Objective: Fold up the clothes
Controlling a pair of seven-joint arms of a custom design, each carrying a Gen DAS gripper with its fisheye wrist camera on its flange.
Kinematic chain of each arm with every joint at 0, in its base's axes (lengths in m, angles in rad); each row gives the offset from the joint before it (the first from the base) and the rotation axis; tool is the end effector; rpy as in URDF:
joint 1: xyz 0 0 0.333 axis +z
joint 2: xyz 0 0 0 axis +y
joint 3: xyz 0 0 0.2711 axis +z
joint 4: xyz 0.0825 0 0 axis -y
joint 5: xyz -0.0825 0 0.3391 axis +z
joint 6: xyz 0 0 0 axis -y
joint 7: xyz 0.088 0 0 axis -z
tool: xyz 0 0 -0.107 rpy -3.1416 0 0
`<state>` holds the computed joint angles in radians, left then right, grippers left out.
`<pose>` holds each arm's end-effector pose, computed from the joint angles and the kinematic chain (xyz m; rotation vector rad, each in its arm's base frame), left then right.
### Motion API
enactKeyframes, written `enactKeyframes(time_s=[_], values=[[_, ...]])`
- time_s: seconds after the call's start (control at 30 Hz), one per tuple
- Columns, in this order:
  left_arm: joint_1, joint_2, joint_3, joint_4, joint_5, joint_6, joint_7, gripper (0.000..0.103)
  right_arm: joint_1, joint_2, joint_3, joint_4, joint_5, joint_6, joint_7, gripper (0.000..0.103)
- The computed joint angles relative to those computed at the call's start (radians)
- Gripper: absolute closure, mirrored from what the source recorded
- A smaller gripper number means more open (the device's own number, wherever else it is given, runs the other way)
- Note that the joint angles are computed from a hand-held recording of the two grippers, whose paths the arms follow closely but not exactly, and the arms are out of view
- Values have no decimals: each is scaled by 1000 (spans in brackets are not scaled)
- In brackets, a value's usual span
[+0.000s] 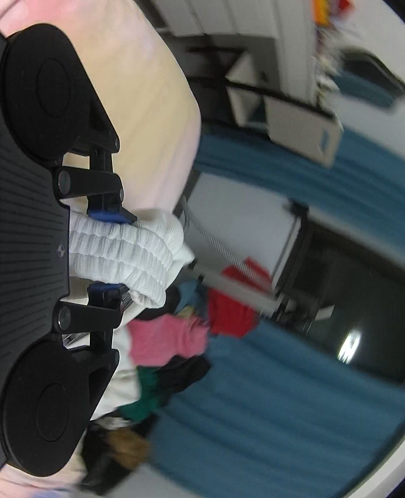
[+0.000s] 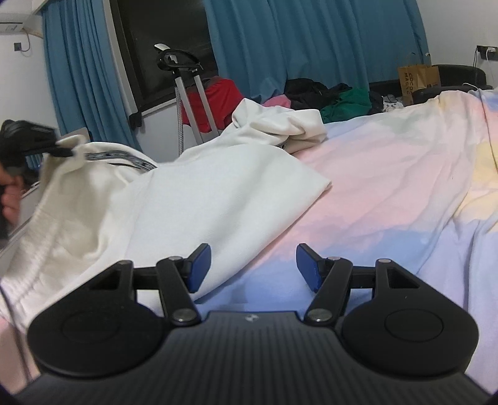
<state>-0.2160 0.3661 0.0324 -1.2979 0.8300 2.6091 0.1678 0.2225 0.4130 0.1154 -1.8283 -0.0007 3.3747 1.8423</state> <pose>0.6421 -0.1401 0.6088 -1.9813 0.9313 -1.0883 0.6029 0.2003 0.4380 -1.4713 1.4306 -0.5693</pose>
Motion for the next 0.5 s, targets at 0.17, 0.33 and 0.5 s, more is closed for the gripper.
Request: enactKeyframes(time_s=[0.17,0.33,0.5], values=[[124,-129,-11,-170,-104,90,-25,76,0,3,4,1,-4,-2,-7,39],[196,-117,3,-102,-139,46,86,92,-59,31,68,22,-34,5,-6,39],[232,20,1,67,-308,-96,275,90,-98,77,111,75,-48,-25,-3,39]])
